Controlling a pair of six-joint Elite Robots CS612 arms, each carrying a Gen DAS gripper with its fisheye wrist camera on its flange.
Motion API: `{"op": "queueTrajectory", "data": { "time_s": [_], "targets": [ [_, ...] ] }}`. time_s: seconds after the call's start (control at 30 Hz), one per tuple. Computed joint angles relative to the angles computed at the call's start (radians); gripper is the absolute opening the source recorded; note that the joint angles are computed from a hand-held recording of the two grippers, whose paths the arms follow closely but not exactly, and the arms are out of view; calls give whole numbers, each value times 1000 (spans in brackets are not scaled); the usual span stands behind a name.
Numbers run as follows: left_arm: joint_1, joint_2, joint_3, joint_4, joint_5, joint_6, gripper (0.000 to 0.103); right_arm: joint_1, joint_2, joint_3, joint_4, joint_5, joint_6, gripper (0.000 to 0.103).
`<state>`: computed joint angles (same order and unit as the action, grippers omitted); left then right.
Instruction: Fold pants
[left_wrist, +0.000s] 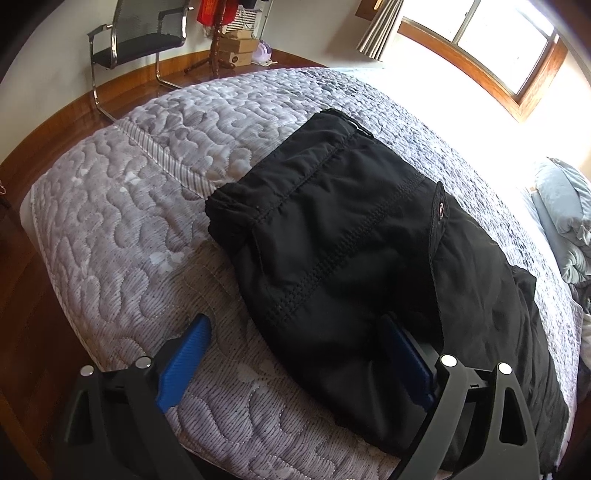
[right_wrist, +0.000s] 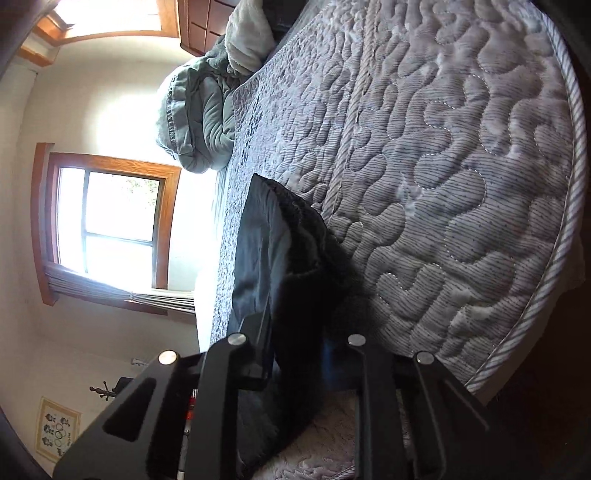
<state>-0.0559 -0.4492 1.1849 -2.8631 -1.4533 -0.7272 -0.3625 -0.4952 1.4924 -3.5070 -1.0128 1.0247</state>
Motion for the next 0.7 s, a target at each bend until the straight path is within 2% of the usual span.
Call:
{"op": "queueTrajectory", "data": {
  "time_s": [0.43,0.7],
  "targets": [
    [7,0,12,-39,-31,-26,94,35,-83,-10,144,-66,-158,16],
    [14,-2,28,-80,-62,-36,94,64,-130,-8,187,-109,-240,16]
  ]
}}
